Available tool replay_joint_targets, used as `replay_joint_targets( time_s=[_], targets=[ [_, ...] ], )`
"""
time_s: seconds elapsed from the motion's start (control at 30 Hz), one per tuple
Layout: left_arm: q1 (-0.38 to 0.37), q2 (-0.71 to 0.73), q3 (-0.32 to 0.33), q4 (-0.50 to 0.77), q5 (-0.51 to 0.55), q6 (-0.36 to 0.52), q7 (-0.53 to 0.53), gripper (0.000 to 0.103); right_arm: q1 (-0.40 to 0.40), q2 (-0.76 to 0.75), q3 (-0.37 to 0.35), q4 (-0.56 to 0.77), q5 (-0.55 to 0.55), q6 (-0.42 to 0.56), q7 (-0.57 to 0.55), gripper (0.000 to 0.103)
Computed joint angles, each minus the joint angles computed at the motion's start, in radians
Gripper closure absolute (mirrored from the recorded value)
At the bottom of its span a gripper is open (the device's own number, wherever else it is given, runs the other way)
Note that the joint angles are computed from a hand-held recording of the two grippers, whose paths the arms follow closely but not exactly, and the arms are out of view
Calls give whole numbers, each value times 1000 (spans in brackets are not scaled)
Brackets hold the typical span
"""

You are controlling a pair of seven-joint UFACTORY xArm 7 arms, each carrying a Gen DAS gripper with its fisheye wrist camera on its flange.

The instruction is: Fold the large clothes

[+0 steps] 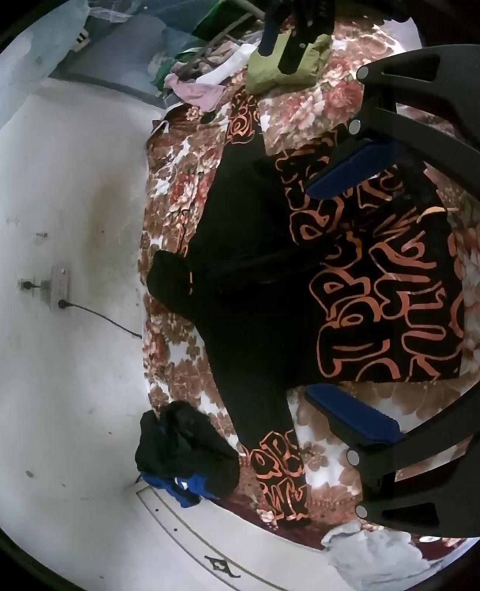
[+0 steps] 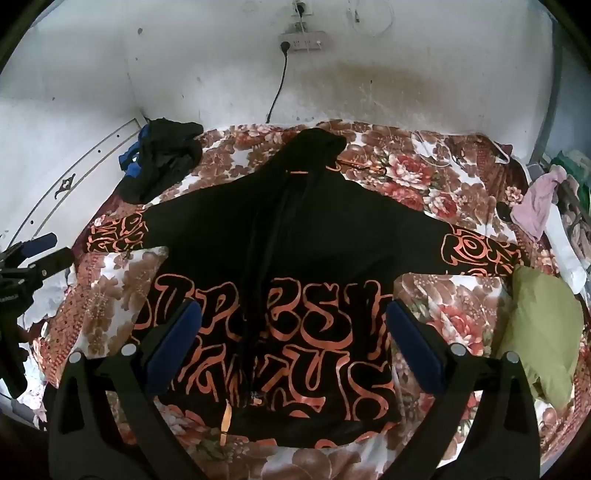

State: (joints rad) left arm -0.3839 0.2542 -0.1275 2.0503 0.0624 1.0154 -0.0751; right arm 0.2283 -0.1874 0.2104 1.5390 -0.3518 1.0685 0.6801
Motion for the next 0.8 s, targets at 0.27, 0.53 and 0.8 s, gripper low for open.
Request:
replay_joint_targets(
  time_s=[0.27, 0.53, 0.8],
  targets=[
    [15, 5, -6, 12, -51, 5, 5, 5, 3, 3, 1, 5, -7, 13, -3, 5],
    [32, -34, -7, -61, -61, -29, 12, 5, 2, 2, -9, -6, 0, -7, -8, 5],
    [32, -27, -5, -51, -53, -27, 7, 5, -1, 13, -3, -3, -8, -10, 6, 5]
  ],
)
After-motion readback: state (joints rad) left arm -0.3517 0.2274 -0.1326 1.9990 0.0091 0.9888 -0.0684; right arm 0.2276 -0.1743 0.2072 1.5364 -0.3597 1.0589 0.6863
